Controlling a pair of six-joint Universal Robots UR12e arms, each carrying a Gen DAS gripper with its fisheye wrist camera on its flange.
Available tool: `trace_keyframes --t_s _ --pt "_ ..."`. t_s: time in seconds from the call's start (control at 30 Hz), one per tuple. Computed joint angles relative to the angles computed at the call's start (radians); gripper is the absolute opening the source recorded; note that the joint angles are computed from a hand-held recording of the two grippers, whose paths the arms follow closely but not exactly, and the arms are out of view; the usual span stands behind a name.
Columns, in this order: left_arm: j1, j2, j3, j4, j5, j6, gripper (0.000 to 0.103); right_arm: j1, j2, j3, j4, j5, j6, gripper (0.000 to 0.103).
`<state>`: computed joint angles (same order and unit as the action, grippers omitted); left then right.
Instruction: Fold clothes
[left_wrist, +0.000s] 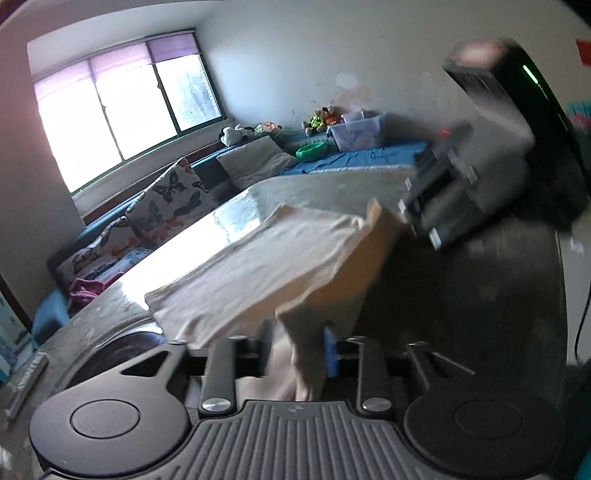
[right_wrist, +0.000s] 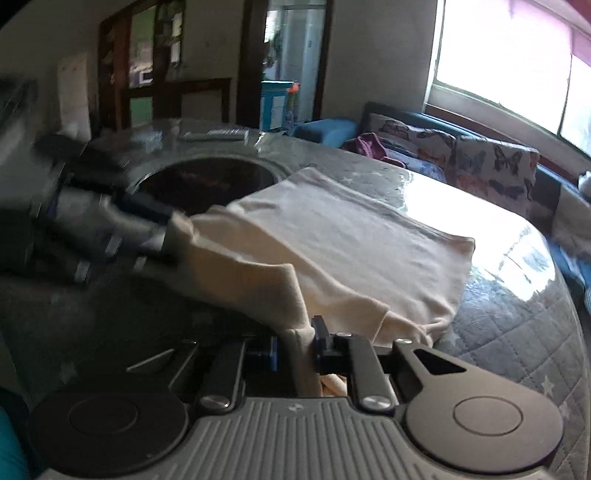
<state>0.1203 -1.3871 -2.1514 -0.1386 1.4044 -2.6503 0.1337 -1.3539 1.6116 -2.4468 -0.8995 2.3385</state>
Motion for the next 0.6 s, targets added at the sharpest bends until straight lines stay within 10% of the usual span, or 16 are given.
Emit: trace_keyframes --t_s 0.33,0.43,0.6 --pt "-0.029 -0.008 -0.033 0.019 0.1 0.087 0.047 0.001 0.007 -0.033 0.02 0.016 0.078 0.012" --pt "-0.027 -0.011 -0.025 -0.009 0.095 0.094 0.016 0.001 0.004 -0.023 -0.001 0.014 0.088 0.011" --pt "0.003 0.013 -0.019 -0.07 0.03 0.045 0.006 -0.003 -0.012 0.005 -0.028 0.012 0.084 0.011"
